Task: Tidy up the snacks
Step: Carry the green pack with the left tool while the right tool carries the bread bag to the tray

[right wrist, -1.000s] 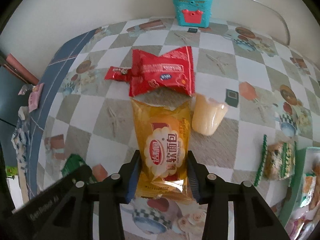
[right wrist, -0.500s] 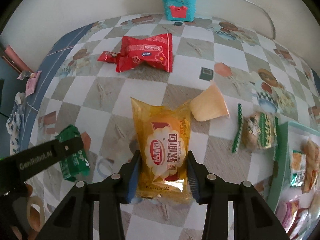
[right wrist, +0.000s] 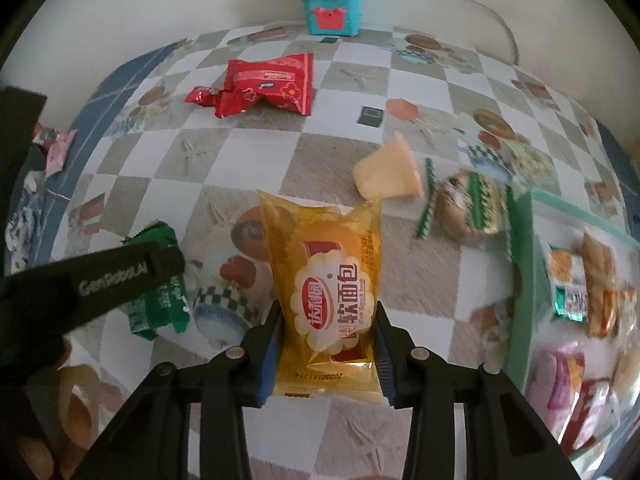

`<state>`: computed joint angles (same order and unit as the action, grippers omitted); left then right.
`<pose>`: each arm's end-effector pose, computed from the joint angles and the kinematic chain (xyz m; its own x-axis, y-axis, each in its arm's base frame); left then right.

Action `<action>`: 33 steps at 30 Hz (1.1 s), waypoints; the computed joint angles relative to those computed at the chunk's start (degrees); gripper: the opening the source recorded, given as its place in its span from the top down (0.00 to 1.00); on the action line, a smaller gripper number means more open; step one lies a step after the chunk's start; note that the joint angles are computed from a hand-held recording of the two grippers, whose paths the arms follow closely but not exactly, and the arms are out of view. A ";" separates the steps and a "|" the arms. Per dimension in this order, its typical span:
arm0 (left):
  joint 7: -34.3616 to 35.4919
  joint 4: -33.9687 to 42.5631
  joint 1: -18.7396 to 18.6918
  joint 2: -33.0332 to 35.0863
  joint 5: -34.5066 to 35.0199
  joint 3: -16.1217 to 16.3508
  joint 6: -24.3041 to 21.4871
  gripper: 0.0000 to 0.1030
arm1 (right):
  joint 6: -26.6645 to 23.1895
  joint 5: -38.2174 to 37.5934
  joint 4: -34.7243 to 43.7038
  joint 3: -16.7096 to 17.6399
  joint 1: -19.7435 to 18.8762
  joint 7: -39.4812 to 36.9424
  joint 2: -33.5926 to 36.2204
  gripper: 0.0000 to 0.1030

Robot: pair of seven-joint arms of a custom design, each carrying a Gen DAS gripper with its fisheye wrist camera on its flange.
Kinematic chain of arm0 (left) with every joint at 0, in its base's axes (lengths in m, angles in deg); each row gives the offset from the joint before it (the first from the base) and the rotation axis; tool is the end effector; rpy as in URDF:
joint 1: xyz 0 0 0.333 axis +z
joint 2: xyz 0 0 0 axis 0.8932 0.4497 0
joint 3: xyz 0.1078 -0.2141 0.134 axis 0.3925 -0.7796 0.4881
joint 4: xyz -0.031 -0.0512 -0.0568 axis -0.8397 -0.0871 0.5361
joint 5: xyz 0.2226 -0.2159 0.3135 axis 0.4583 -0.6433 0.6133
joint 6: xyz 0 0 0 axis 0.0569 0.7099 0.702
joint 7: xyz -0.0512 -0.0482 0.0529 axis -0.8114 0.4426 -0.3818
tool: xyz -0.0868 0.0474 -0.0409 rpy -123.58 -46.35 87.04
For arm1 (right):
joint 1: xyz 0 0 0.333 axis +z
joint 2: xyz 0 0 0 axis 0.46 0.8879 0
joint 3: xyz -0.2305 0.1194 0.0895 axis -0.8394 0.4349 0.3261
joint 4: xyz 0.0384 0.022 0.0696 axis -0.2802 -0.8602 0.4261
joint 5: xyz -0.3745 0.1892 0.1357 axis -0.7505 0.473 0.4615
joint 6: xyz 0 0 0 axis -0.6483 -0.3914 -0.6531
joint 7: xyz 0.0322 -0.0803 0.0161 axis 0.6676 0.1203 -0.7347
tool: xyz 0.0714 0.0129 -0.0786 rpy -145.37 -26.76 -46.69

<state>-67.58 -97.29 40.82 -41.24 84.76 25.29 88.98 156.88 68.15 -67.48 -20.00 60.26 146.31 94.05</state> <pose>0.6001 -0.3881 0.4434 0.5166 -0.8445 0.1414 -0.8304 -0.5344 -0.1579 0.5842 0.4566 0.4866 0.2021 -0.9760 -0.0815 -0.9335 -0.1668 -0.3175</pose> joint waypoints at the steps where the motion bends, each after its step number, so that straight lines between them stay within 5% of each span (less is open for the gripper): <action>1: -0.42 -0.59 -0.17 -0.59 0.17 -0.05 0.13 0.60 | 0.33 0.16 -1.03 -0.02 -0.09 0.33 -0.93 0.59; 14: -2.84 -1.07 -2.08 -5.06 5.52 -0.55 0.67 0.60 | 5.44 2.54 -16.52 0.80 -4.44 7.07 -15.95 0.59; 18: -3.46 1.82 -3.66 -4.95 9.53 -0.99 -3.62 0.60 | 6.45 2.57 -19.35 0.78 -5.84 8.21 -18.68 0.59; 33: -3.99 14.05 -8.63 1.60 14.58 -0.61 -6.40 0.60 | 9.81 4.00 -27.78 -0.06 -11.23 10.07 -27.65 0.59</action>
<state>-71.57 -83.24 32.19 -39.64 99.33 24.68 82.57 166.69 72.15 -95.26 -20.06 49.03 156.37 66.40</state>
